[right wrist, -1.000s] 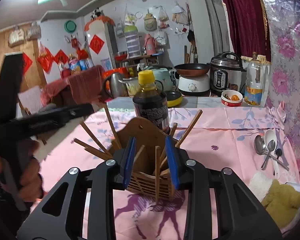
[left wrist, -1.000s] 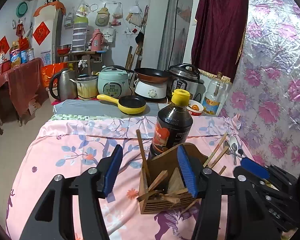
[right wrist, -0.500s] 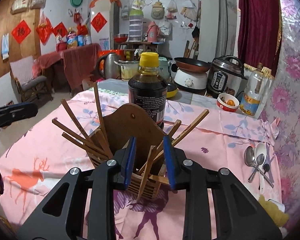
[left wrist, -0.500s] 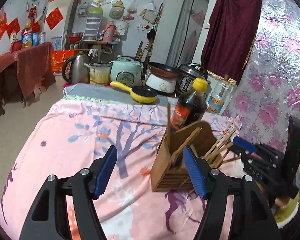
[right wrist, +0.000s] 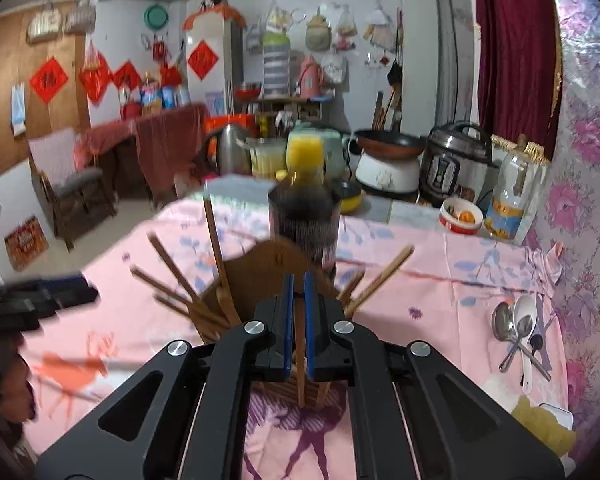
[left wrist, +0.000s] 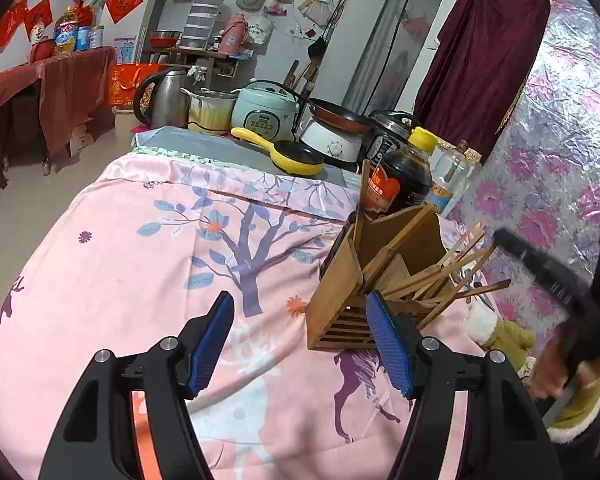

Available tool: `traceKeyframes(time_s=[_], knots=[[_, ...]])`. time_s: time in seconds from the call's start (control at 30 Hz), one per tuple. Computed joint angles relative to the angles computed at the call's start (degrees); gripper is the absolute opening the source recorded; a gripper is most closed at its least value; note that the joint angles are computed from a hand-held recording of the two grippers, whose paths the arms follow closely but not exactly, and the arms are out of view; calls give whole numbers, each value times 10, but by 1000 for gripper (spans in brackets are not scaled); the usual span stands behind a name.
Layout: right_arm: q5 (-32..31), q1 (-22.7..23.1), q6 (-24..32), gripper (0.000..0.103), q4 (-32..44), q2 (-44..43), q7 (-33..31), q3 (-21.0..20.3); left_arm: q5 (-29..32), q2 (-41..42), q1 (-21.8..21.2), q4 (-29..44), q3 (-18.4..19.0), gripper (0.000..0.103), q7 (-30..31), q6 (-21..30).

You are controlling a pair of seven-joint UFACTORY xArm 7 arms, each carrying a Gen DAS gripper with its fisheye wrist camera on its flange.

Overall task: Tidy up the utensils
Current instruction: 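Open both grippers and push the chopsticks down into the holder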

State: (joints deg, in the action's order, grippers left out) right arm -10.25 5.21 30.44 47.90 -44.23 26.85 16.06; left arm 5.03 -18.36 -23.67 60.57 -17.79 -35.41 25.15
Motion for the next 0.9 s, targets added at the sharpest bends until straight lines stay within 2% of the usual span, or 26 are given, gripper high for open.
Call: traceKeyframes(time_s=[0.1,0.4,0.6,0.67,0.9], knots=[[2,-4,-10,6,34,14,-2,-7,-6,4,-5,2,2,68,3,0],[-26,-46,-32,6,124,58,7,11,-12,9,-11,6,2,68,11,-1],[-12,-31,-39,7,74,56,22,1,-24,14,-15,2,8,68,15,1],[-8,-28,-36,12,50,49,31,0,-18,14,-12,1,6,68,13,5],[12,-9,-31,12,14,12,37,-16,-10,9,-10,2,1,68,4,15]])
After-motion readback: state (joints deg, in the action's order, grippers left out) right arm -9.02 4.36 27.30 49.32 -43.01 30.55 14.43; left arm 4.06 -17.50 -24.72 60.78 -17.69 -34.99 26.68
